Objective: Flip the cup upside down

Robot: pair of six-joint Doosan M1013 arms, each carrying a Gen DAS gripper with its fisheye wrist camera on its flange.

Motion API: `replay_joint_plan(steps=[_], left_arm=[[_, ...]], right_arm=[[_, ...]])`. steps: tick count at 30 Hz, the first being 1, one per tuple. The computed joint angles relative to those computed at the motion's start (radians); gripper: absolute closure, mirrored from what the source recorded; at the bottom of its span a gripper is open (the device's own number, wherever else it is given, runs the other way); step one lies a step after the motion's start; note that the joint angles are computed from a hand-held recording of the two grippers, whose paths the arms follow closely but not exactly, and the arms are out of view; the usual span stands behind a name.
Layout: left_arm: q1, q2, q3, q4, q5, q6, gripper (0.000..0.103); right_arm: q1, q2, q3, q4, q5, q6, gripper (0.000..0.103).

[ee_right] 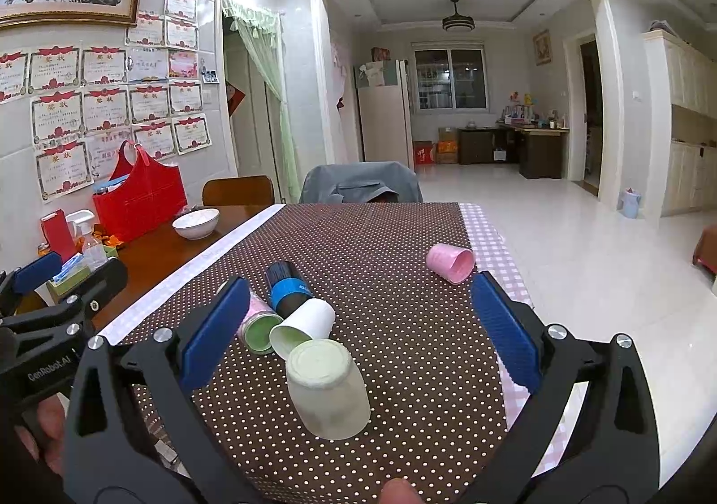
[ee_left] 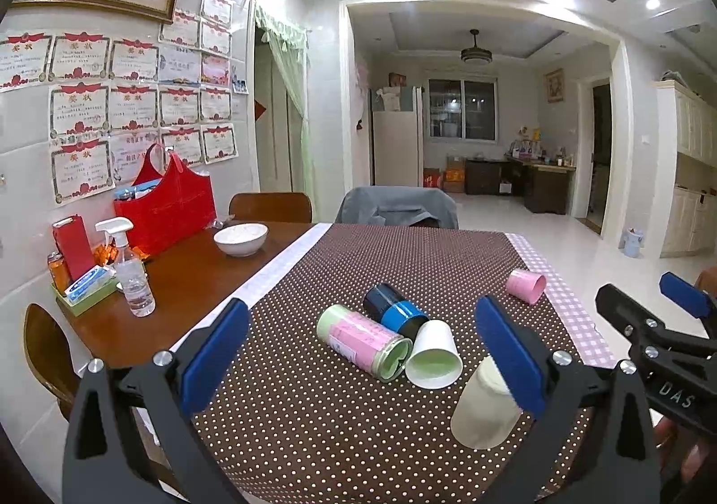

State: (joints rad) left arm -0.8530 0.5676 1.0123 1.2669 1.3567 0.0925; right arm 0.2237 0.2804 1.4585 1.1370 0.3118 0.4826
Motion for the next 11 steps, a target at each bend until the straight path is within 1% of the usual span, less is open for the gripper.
replay_joint_plan(steps=[11], left_arm=[[0.002, 0.007, -0.019, -0.026, 0.017, 0.019, 0.004]], right_arm=[[-0.001, 0.004, 0.001, 0.007, 0.006, -0.003, 0.006]])
